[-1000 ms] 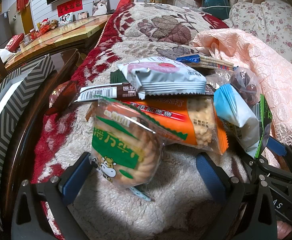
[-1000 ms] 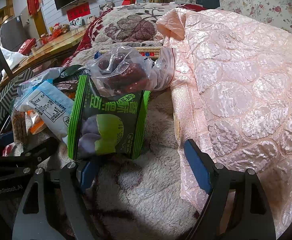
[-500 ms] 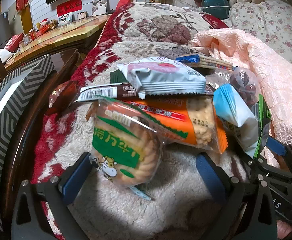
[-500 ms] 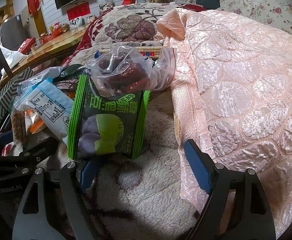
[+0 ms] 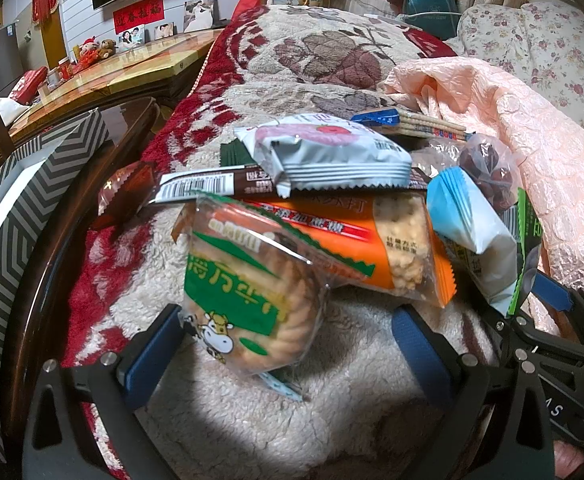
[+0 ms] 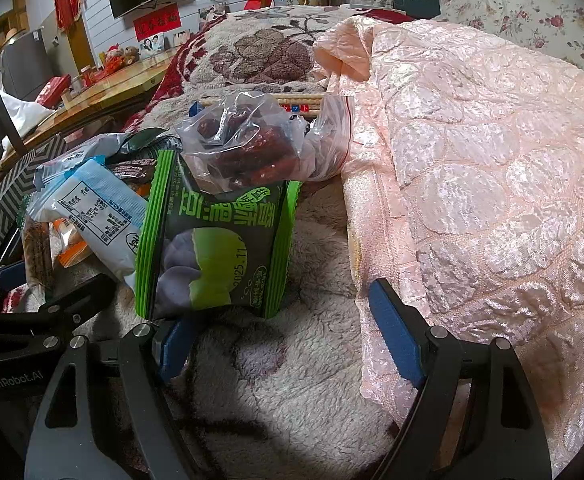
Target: Organize snacks
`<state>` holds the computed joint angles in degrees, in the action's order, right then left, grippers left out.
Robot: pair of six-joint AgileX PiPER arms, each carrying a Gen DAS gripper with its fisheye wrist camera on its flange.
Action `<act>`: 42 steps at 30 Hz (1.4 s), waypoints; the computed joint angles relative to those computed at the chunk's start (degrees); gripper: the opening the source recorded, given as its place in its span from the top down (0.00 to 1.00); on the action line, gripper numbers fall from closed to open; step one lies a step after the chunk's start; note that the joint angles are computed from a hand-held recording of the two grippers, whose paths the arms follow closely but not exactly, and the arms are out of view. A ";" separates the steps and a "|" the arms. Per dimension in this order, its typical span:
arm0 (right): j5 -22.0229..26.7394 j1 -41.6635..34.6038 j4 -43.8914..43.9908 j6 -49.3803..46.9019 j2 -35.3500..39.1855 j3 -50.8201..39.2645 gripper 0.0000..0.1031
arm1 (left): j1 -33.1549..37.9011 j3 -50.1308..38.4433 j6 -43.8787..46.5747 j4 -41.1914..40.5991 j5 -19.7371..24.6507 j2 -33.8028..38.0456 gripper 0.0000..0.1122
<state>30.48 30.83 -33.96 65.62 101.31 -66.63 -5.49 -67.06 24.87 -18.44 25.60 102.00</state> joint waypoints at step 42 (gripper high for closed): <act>4.28 0.92 32.99 -43.51 -3.73 -12.73 0.21 | 12.96 -39.53 -14.78 3.15 30.25 15.77 0.10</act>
